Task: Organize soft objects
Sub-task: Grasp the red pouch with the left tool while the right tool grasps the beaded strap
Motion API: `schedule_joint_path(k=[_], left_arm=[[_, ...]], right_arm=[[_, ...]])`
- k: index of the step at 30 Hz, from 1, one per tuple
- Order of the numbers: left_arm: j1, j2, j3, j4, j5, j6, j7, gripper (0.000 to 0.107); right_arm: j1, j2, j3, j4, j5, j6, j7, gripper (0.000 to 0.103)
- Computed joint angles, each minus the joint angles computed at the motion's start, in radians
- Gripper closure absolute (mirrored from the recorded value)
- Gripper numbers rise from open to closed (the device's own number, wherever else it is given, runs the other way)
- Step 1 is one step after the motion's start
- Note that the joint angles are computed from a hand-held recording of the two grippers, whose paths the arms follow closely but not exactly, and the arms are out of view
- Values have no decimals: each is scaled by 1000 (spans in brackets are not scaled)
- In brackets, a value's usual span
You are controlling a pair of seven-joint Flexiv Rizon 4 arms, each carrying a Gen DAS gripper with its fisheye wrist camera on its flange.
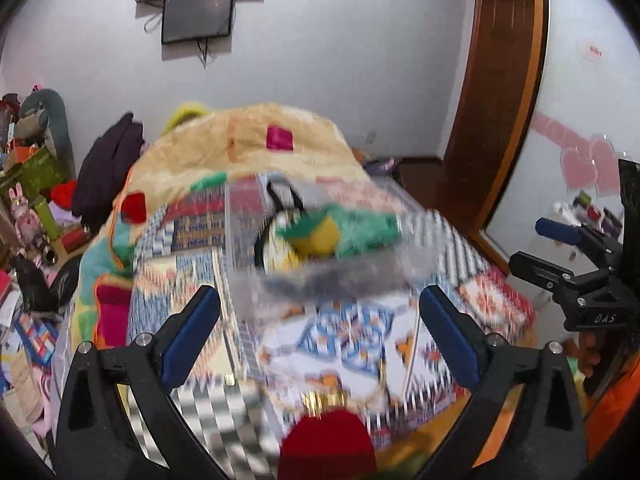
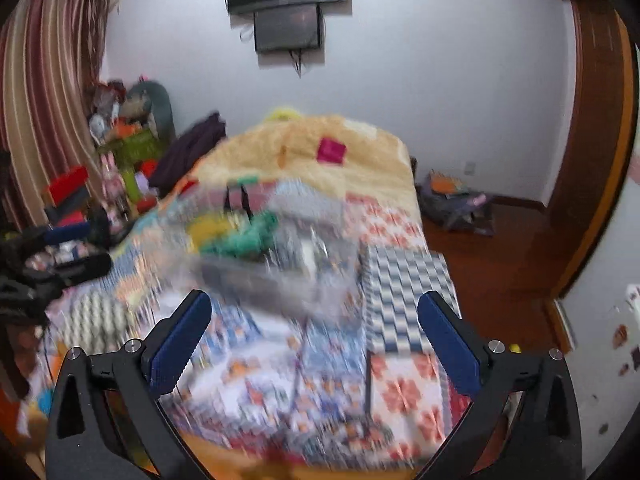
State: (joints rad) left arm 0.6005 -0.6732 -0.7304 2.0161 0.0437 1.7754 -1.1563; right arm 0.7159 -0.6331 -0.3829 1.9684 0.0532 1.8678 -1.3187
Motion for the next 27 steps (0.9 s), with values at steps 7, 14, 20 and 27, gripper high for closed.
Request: schedule_joint_path(k=[7, 14, 20, 27], left_arm=[[-35, 4, 70, 72, -34, -39, -22, 6], [-110, -13, 162, 78, -71, -48, -14, 6], [-159, -32, 216, 67, -65, -12, -18, 17], [-175, -53, 230, 48, -58, -9, -7, 49]], right_arm=[[-72, -18, 69, 46, -44, -110, 67, 0], [-166, -39, 139, 54, -135, -172, 146, 13], [-232, -54, 200, 50, -201, -164, 166, 45], [-291, -62, 264, 41, -223, -140, 164, 84]])
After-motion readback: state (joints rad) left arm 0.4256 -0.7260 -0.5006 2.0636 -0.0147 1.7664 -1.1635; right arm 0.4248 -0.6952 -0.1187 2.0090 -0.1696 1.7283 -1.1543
